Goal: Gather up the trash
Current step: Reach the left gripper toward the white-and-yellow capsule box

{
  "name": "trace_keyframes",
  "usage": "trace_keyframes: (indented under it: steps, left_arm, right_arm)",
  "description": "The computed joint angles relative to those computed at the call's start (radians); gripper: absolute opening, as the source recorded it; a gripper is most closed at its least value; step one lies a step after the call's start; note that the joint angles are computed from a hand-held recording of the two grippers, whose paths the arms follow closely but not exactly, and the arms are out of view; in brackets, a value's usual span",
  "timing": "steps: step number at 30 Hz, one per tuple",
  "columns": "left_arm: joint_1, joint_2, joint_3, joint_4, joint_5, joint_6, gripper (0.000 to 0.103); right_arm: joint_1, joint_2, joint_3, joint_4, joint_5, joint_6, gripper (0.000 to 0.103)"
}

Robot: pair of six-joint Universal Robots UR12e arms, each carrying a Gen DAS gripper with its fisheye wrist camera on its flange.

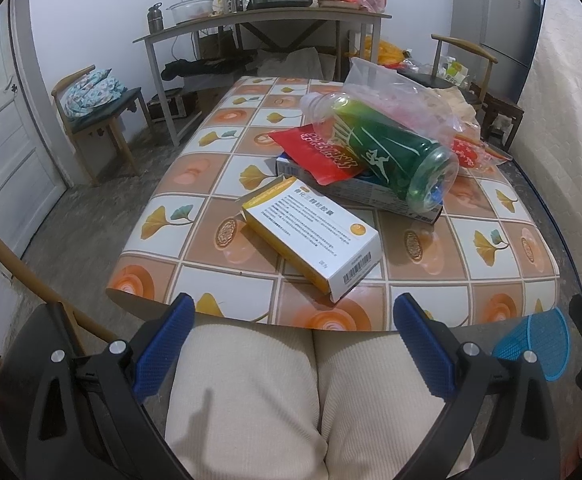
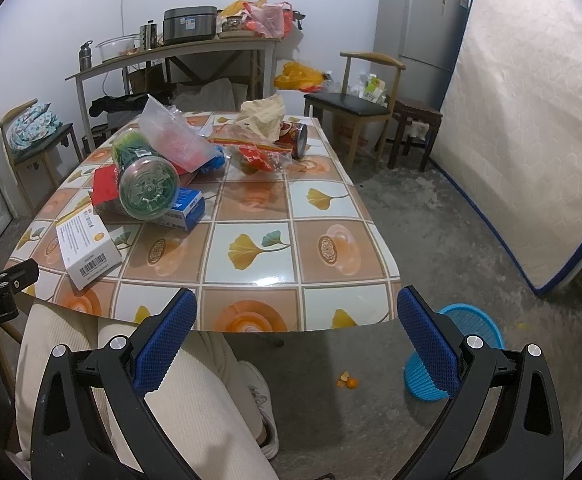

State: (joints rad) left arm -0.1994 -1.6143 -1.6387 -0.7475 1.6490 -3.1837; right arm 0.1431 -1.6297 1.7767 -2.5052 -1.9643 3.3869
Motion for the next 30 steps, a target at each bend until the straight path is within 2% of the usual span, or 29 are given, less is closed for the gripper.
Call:
trace_keyframes:
  steps: [6, 13, 19, 21, 23, 24, 26, 27, 30]
  left_arm:
    - [0.003, 0.000, -0.004, 0.009, 0.007, 0.007, 0.097]
    - [0.036, -0.002, -0.015, 0.029, 0.035, 0.040, 0.097]
    - [0.070, -0.003, -0.026, 0.011, -0.041, 0.114, 0.097]
    - [0.076, -0.011, -0.022, 0.015, -0.078, 0.106, 0.097]
    - [0.083, -0.022, -0.012, 0.021, -0.132, 0.090, 0.097]
    - [0.090, -0.032, -0.001, 0.015, -0.181, 0.078, 0.097]
    - [0.091, -0.053, 0.025, -0.001, -0.225, 0.055, 0.097]
    - [0.090, -0.069, 0.042, -0.008, -0.237, 0.037, 0.097]
    - [0.069, -0.114, 0.085, -0.006, -0.197, 0.005, 0.097]
  right_arm:
    - [-0.002, 0.001, 0.000, -0.001, 0.011, 0.007, 0.096]
    - [-0.014, 0.006, 0.004, -0.035, 0.086, 0.002, 0.096]
    - [-0.025, 0.031, -0.008, -0.036, 0.169, -0.027, 0.096]
    - [-0.028, 0.037, -0.012, -0.028, 0.186, -0.031, 0.096]
    - [-0.035, 0.045, -0.017, -0.021, 0.209, -0.035, 0.096]
    - [-0.038, 0.051, -0.020, -0.018, 0.218, -0.036, 0.096]
    - [-0.042, 0.055, -0.022, -0.015, 0.231, -0.035, 0.096]
    - [-0.045, 0.057, -0.023, -0.009, 0.239, -0.034, 0.096]
    - [-0.054, 0.059, -0.023, 0.010, 0.256, -0.032, 0.096]
